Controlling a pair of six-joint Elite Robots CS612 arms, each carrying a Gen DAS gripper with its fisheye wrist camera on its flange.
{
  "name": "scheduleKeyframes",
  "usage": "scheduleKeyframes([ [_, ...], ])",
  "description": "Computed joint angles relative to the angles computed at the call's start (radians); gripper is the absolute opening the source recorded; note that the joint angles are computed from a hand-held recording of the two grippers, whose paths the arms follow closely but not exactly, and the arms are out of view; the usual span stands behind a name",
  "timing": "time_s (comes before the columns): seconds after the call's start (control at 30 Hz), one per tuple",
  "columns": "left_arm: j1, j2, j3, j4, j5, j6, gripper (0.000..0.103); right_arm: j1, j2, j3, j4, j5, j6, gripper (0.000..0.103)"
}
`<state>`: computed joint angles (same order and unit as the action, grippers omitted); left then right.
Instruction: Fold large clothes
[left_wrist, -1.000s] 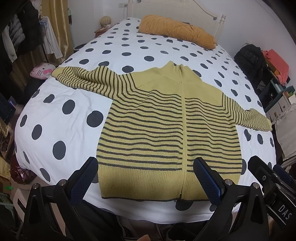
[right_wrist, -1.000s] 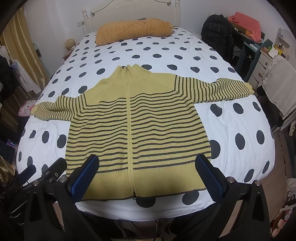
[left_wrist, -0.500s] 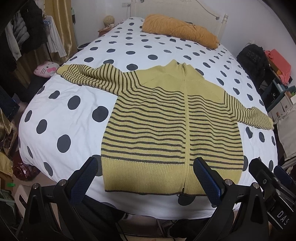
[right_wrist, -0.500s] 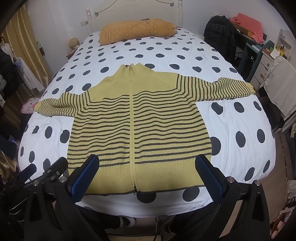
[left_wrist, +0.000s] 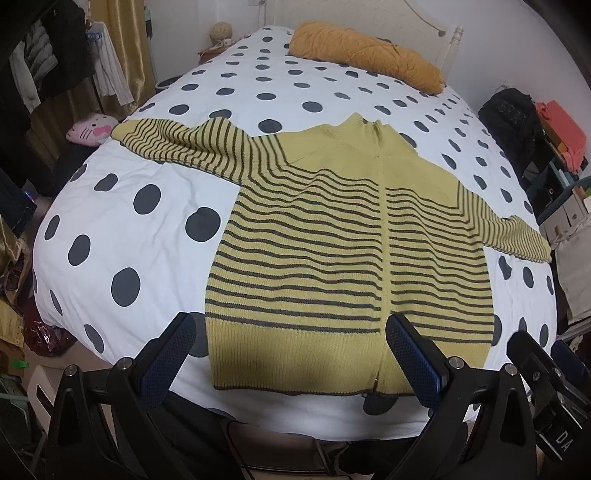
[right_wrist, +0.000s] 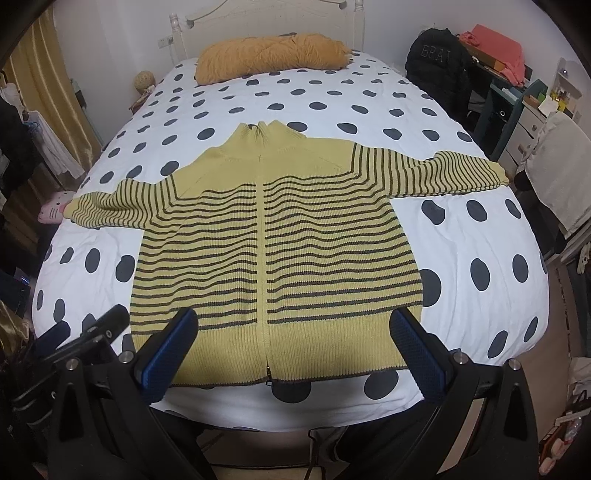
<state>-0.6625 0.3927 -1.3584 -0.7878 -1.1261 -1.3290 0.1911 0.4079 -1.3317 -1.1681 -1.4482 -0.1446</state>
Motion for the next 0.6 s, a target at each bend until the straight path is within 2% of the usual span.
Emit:
scheduleKeyframes([
  [0.17, 0.041, 0.026, -0.029, 0.007, -0.02, -0.015, 0.103, 0.013, -0.01, 0.046, -0.006, -0.016, 0.0, 0.103],
  [0.27, 0.086, 0.069, -0.082, -0.056, -0.045, 0.004, 0.102, 0.024, -0.019, 0.088, -0.019, -0.026, 0.001, 0.103],
  [0.37, 0.157, 0.122, -0.145, -0.125, -0.055, 0.013, 0.102, 0.033, -0.031, 0.142, -0.034, -0.037, -0.003, 0.103],
  [0.4, 0.197, 0.14, -0.165, -0.147, -0.063, 0.02, 0.102, 0.036, -0.035, 0.164, -0.041, -0.044, -0.002, 0.103],
  [0.5, 0.278, 0.16, -0.189, -0.125, -0.039, -0.038, 0.102, 0.044, -0.048, 0.225, -0.053, -0.06, 0.008, 0.103],
  [0.6, 0.367, 0.195, -0.209, -0.178, -0.039, -0.056, 0.102, 0.052, -0.063, 0.286, -0.056, -0.079, 0.016, 0.103],
])
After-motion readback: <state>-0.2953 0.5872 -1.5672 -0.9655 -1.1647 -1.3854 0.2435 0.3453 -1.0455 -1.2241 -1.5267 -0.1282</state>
